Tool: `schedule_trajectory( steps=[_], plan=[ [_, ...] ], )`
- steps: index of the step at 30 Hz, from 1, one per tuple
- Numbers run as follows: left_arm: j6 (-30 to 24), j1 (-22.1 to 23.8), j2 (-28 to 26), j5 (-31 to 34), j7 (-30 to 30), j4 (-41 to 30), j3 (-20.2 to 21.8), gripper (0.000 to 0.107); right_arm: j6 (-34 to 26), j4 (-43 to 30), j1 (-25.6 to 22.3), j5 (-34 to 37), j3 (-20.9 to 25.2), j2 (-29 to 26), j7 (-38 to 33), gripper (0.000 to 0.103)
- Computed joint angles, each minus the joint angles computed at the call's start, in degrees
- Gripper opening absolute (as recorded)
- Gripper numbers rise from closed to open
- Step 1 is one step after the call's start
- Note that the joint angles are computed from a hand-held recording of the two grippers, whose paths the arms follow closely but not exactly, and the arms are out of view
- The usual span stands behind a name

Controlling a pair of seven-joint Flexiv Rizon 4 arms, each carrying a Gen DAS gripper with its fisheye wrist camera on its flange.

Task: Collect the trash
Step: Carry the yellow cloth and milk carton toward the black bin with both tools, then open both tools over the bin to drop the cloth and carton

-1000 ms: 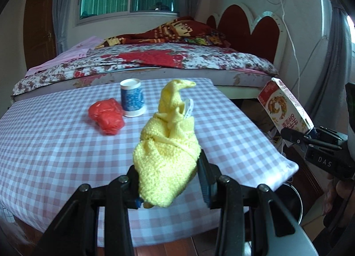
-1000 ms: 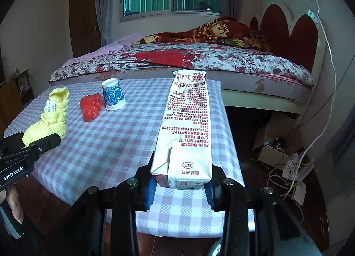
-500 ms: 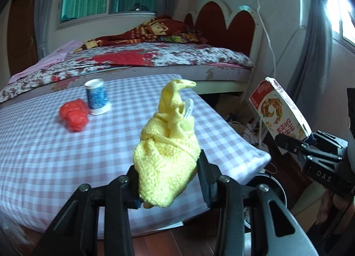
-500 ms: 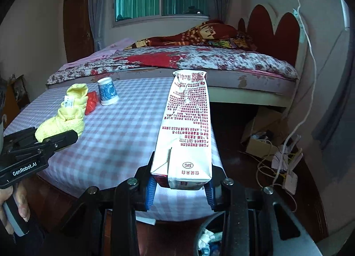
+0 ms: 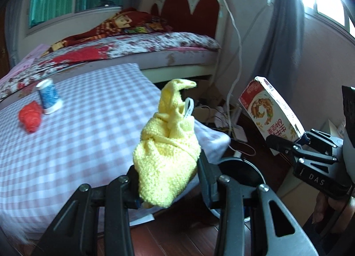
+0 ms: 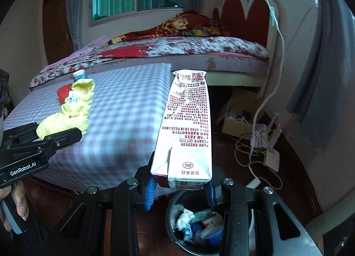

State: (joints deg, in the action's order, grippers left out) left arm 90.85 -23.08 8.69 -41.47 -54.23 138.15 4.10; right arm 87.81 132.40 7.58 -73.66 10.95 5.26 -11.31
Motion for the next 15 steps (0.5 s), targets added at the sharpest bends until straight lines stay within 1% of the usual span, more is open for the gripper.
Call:
schedule_trajectory(
  steps=[3, 9, 15],
  plan=[
    [-0.17, -1.37, -0.80, -0.45, 0.43, -0.20, -0.93, 0.040, 0.25, 2.50, -0.71, 2.71, -0.17, 1.44, -1.75, 0.038],
    [-0.96, -2.97, -2.44, -1.44, 0.99, -0.77, -3.26, 0.040, -0.45, 6.72, -2.40, 8.66, 0.95, 3.77, -6.24, 0.038],
    [-2.01, -3.98, -4.51, -3.67, 2.88, -1.19, -5.60, 0.040, -1.35, 10.51, -2.62, 18.41, 1.79, 5.48, -14.47, 0.038]
  ],
)
